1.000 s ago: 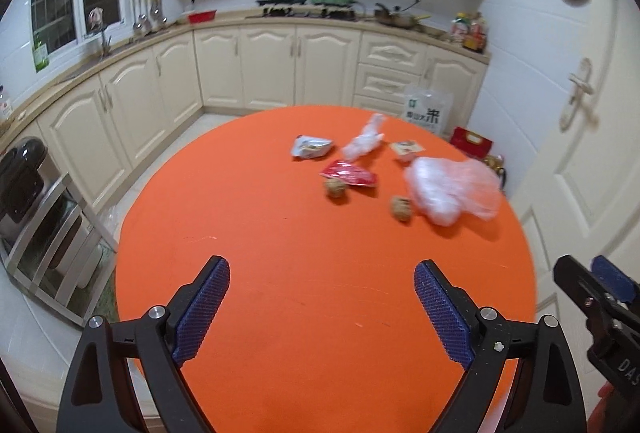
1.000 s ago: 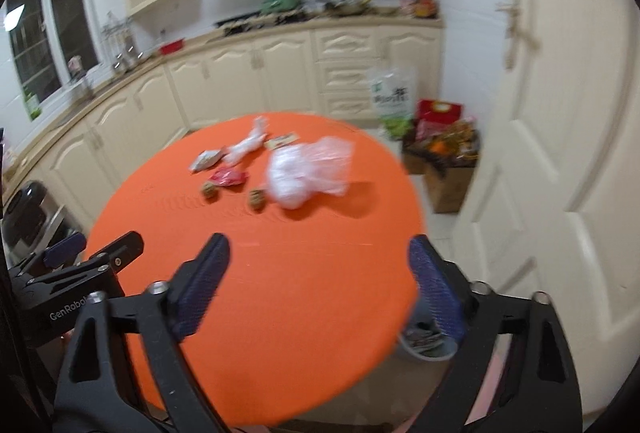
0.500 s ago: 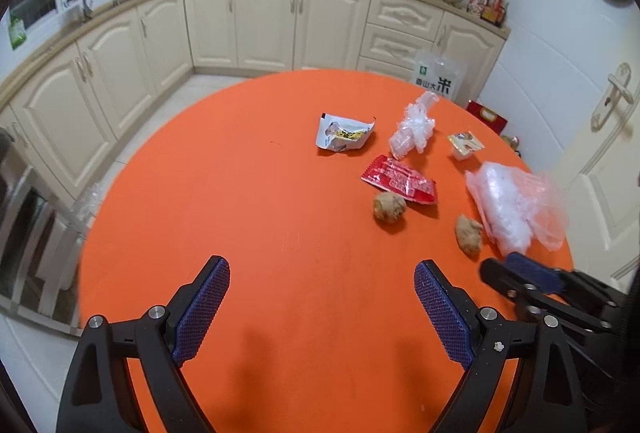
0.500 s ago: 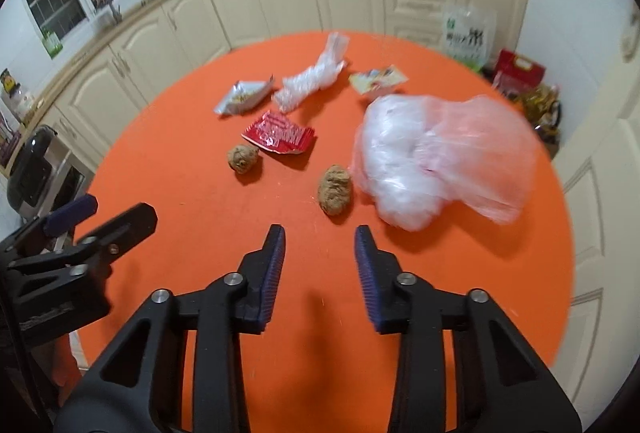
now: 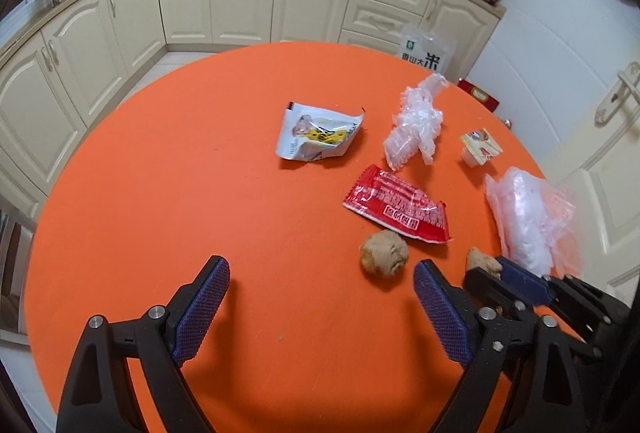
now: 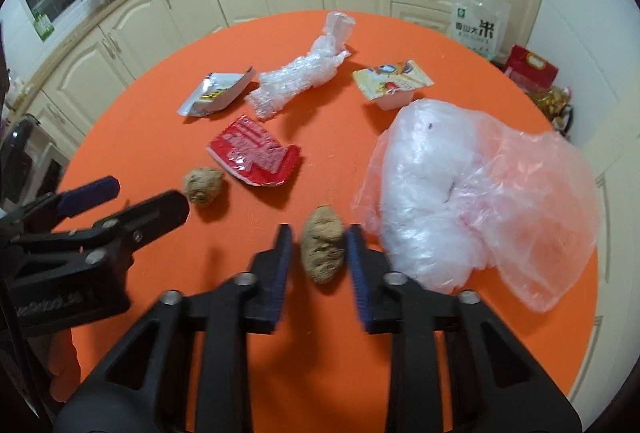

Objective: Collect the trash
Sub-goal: 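Grasp a dirt clump with the right tool while the left grasps another clump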

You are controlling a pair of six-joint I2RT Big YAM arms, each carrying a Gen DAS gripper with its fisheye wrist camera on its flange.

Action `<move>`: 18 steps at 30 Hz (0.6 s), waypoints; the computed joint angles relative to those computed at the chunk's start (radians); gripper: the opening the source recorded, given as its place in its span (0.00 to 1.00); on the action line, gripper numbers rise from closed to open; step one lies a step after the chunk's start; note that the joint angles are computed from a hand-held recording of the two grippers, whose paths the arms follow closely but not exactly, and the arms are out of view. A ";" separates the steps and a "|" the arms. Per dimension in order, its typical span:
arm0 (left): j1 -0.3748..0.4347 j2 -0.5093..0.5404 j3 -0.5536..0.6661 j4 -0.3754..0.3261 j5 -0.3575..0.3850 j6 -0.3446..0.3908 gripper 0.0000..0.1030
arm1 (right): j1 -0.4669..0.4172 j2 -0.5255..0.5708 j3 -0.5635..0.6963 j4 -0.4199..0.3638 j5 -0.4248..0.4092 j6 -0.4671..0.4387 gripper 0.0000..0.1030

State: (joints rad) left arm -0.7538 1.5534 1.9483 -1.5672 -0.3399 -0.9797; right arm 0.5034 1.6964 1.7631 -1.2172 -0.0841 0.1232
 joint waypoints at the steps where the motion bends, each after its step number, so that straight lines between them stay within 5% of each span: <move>1: 0.002 0.001 -0.006 0.011 0.012 0.007 0.79 | -0.001 -0.003 -0.005 0.004 -0.004 0.000 0.23; 3: -0.002 0.011 0.001 0.002 -0.001 0.017 0.73 | -0.005 -0.002 -0.002 0.006 -0.012 0.002 0.23; 5: 0.003 -0.003 -0.019 0.078 0.040 0.083 0.37 | -0.007 -0.001 -0.002 0.007 -0.019 -0.004 0.23; 6: 0.010 -0.007 -0.026 0.099 0.085 0.106 0.30 | -0.010 -0.001 -0.001 0.007 -0.024 -0.004 0.23; 9: 0.007 -0.007 -0.023 0.095 0.061 0.151 0.21 | -0.017 -0.004 -0.003 0.006 -0.037 -0.001 0.23; 18: 0.022 -0.030 -0.038 0.075 0.046 0.168 0.21 | -0.014 -0.019 -0.018 0.003 -0.039 -0.011 0.22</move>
